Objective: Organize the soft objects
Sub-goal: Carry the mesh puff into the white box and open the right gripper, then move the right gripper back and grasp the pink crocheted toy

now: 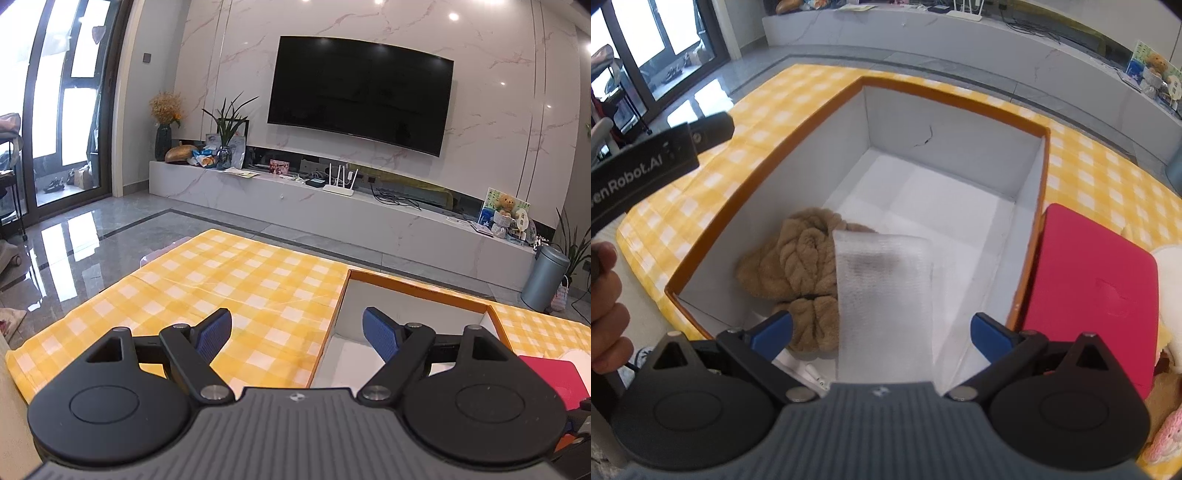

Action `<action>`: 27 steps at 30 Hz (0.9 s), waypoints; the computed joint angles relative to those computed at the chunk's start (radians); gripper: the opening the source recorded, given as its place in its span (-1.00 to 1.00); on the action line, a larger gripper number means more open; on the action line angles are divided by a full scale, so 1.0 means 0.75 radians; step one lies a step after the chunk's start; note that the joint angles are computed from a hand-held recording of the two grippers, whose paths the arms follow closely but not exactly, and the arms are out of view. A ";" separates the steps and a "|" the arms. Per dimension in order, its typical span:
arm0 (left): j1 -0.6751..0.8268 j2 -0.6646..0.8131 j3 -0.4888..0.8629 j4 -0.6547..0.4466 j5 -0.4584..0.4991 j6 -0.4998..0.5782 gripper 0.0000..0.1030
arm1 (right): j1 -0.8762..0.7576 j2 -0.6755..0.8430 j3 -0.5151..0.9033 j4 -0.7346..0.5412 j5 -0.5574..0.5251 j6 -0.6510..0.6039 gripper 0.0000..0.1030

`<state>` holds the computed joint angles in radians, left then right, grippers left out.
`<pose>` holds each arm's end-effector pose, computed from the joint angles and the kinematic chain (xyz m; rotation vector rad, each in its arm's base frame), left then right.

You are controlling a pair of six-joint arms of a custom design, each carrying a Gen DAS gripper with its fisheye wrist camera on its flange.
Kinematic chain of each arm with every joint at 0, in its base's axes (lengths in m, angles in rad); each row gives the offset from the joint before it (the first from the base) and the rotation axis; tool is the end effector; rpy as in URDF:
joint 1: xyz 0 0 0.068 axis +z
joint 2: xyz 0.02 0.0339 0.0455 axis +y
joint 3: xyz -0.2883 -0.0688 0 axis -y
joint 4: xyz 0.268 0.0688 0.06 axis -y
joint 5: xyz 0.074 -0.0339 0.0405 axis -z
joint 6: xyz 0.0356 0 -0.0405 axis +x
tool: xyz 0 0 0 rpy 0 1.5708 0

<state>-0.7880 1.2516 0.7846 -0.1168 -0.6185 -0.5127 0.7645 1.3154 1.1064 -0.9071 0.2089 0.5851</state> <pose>0.2134 -0.1852 0.2634 -0.0664 2.0385 -0.1435 0.1997 0.1813 0.2978 -0.1736 2.6491 0.1663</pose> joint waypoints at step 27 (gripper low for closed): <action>-0.455 0.286 0.297 0.052 -0.122 0.191 0.86 | -1.505 -0.929 -0.314 -0.067 -0.611 -0.705 0.95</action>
